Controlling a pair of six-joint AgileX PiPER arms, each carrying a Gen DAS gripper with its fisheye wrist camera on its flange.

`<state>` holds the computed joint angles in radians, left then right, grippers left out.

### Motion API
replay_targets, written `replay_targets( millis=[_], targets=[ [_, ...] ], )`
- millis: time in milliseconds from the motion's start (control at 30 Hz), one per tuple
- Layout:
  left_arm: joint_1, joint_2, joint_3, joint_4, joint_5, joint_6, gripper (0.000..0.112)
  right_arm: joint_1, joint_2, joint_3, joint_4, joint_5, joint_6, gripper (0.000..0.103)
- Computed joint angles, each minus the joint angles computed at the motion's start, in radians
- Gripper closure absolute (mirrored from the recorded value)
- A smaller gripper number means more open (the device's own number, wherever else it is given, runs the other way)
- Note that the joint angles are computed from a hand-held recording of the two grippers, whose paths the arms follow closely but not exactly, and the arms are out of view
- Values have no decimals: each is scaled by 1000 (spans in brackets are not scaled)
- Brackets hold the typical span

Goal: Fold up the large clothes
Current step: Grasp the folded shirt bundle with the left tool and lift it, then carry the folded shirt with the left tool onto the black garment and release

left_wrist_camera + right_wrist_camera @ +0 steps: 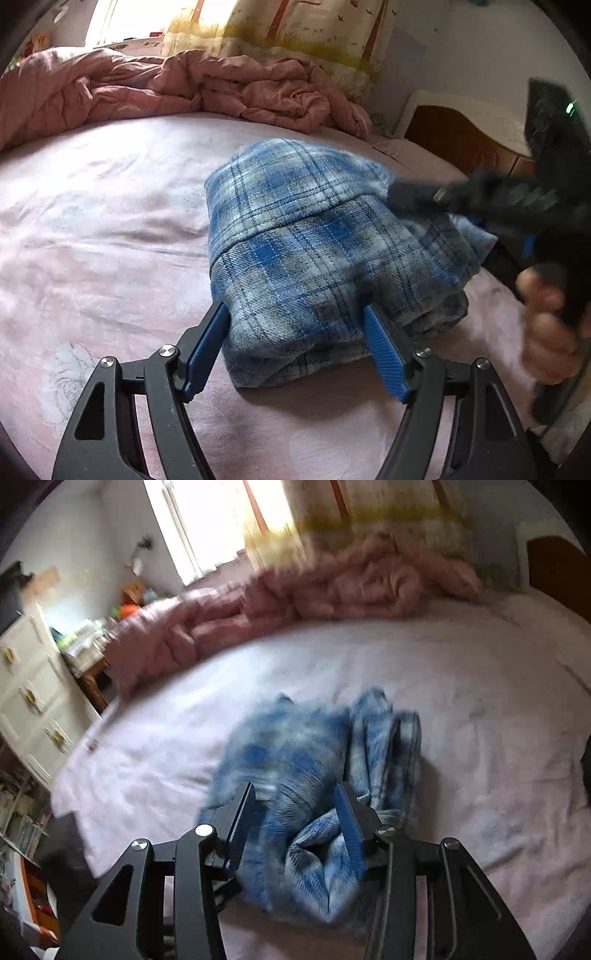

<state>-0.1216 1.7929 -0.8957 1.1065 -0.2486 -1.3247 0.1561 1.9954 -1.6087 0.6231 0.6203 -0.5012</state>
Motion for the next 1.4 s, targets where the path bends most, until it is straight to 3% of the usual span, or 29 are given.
replay_targets(
  millis=[33, 67, 133, 200, 267, 367, 500, 567, 633, 733, 800, 900, 967, 1067, 1167, 1200, 1267, 1300, 1333, 1400],
  targets=[
    [9, -10, 10, 16, -18, -17, 40, 8, 18, -6, -19, -13, 11, 68],
    [27, -19, 22, 41, -51, -40, 40, 10, 13, 29, 2, -65, -19, 95],
    [71, -52, 52, 74, -137, -74, 41, 6, -50, 152, 163, -193, -175, 98],
    [139, -75, 71, 126, -274, -134, 41, -3, -160, 277, 363, -258, -352, 98],
    [174, -72, 53, 175, -332, -217, 40, 14, -259, 396, 533, -343, -552, 98],
    [180, -39, 15, 207, -322, -309, 40, 16, -326, 481, 590, -400, -636, 98],
    [131, 34, -63, 336, -240, -455, 39, 9, -268, 498, 407, -479, -458, 97],
    [114, 53, -75, 347, -216, -464, 39, -21, -211, 476, 423, -451, -456, 93],
    [106, 47, -56, 304, -199, -422, 39, -54, -185, 469, 545, -403, -550, 80],
    [117, 44, -64, 318, -212, -439, 39, -72, -196, 492, 687, -430, -661, 34],
    [136, 44, -60, 290, -257, -419, 39, -92, -190, 484, 717, -399, -707, 32],
    [179, 77, -75, 271, -367, -446, 34, -144, -124, 400, 562, -233, -566, 31],
    [196, 115, -108, 291, -412, -513, 33, -167, -68, 342, 556, -141, -526, 27],
    [223, 176, -158, 324, -481, -594, 32, -235, 61, 218, 564, 69, -420, 17],
    [234, 222, -204, 336, -539, -586, 32, -286, 192, 110, 618, 241, -372, 20],
    [229, 237, -223, 353, -550, -577, 33, -285, 199, 109, 638, 234, -403, 34],
    [220, 226, -224, 363, -519, -604, 68, -262, 188, 126, 655, 184, -458, 48],
    [231, 218, -205, 327, -552, -576, 77, -258, 184, 140, 680, 172, -478, 51],
    [237, 203, -193, 320, -560, -574, 83, -256, 173, 156, 696, 160, -488, 57],
    [228, 156, -179, 328, -549, -560, 85, -253, 127, 199, 714, 130, -513, 61]
  ],
)
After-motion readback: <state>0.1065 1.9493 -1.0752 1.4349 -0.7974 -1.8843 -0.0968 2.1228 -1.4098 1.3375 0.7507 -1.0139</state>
